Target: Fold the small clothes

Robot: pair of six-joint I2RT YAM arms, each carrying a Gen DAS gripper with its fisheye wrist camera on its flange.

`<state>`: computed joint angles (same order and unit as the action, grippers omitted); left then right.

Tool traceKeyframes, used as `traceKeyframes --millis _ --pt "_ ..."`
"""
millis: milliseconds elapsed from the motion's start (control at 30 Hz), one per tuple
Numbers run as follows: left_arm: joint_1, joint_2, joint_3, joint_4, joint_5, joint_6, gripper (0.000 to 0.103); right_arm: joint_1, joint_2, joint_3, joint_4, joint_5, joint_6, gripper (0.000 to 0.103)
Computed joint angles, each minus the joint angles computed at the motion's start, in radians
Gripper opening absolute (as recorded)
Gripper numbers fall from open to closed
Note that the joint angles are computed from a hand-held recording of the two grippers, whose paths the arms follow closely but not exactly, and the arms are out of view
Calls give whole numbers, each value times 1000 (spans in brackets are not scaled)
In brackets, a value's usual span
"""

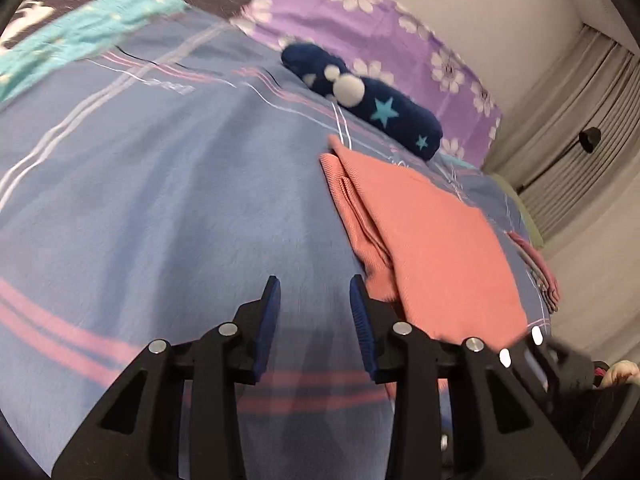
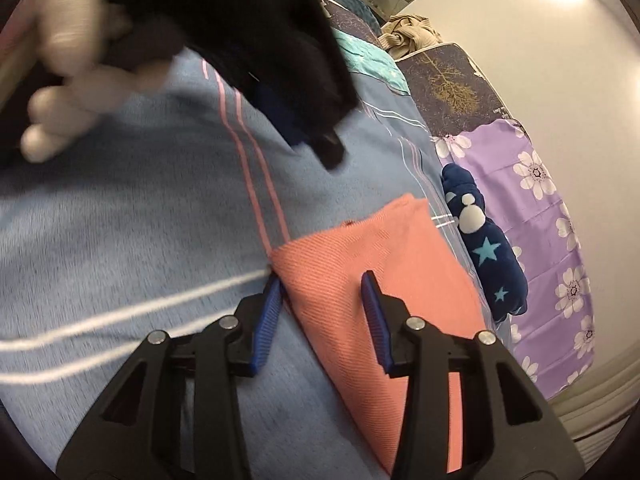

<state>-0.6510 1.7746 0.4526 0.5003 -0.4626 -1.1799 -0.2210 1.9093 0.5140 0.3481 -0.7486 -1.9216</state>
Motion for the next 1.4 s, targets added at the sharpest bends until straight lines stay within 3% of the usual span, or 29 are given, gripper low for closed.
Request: traceKeyframes --millis 100,167,233,367,433,467,500,600,700,800,900,1000,1100,1267,1400 --pt "104 55 61 26 111 138 36 -2 20 -19 48 -18 -8 39" --pt "171 96 79 116 206 215 36 10 27 -12 50 -9 11 39" --pt "240 140 118 154 285 266 36 23 26 -7 48 0 32 39" --pt "334 224 225 126 365 303 35 56 37 -18 116 16 84 38" --pt "357 246 279 76 387 321 11 64 49 -24 152 17 101 36" --pt "367 257 301 61 405 321 10 66 56 -25 168 17 109 36" --pt "373 261 306 66 408 318 7 70 61 -20 167 19 114 33" --pt "377 246 283 110 401 312 5 78 69 -20 179 29 116 7" --pt "373 189 231 156 361 316 0 62 33 14 59 -33 95 5" --pt "375 172 235 128 344 330 0 59 -3 45 -41 -64 111 5" --pt "376 246 313 28 342 331 0 74 23 34 -8 -19 102 5" --pt "393 261 277 114 364 309 0 63 42 14 33 -18 69 5" --pt "397 230 268 79 312 311 0 66 45 22 18 -9 70 5" --pt "398 202 205 143 377 259 0 67 71 11 72 -4 67 9" --pt "358 191 167 184 394 215 29 69 78 15 67 -1 67 13"
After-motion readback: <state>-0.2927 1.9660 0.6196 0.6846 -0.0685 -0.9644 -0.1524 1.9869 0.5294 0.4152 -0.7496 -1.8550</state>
